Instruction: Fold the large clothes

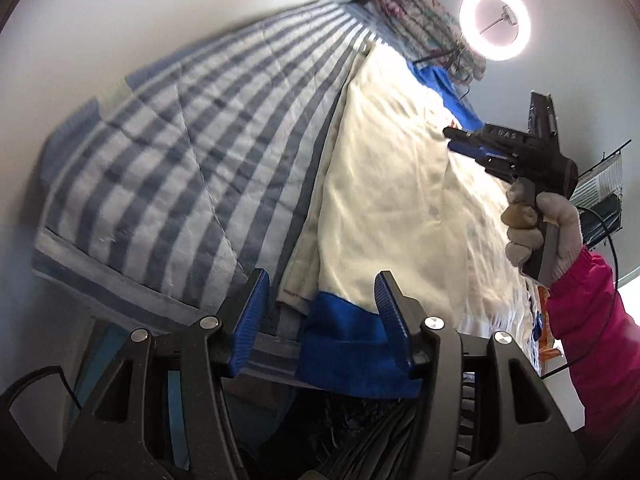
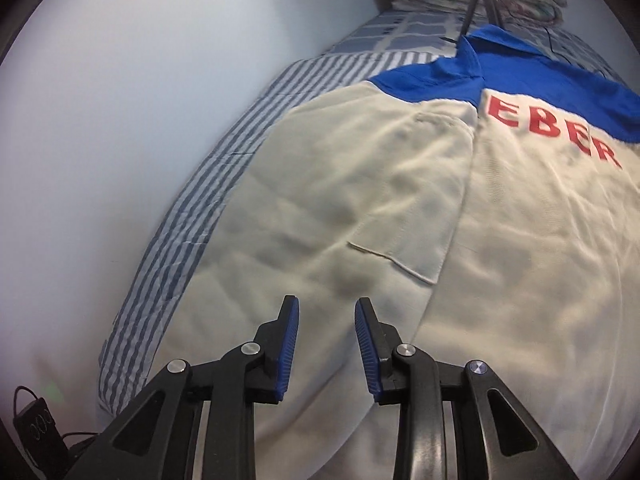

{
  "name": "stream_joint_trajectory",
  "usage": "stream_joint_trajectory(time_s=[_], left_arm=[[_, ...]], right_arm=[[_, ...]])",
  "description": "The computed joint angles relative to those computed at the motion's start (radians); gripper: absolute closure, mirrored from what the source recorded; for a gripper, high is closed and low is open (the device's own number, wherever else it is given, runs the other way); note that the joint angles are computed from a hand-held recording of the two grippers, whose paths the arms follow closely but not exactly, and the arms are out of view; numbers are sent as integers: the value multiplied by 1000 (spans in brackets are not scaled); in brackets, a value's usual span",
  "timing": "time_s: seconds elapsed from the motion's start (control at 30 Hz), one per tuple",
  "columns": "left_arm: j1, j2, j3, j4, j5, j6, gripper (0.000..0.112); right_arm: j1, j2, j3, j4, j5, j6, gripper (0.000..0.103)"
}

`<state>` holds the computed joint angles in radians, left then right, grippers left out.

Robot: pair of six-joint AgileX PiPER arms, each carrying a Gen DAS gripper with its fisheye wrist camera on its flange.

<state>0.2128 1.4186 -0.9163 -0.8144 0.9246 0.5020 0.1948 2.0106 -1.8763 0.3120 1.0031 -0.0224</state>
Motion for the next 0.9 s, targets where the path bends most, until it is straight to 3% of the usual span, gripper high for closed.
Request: stream_joint_trajectory(time_s=[0.17,0.27,0.37,0.5,0.67,0.9], left_arm=[[-40,-5,14,9,-37,-24,60],[-59,-8,11,46,-54,-49,72],[-42,7,4,28,-36,-42,83],[-5,1,-6,7,-5,-38,82],[43,34,-55,-28,51,-30,67],[69,147,-101,-82,137,-20,67]], right_arm=[[34,49,15,-54,-24,-16,75],[68,53,47,-132,-50,-8,75],[65,37,22,-106,3,-1,75],[61,-78,112,30,16,-109,74],[89,-204,237,215,90,-243,74],[186,-241,399,173,79,-255,75]])
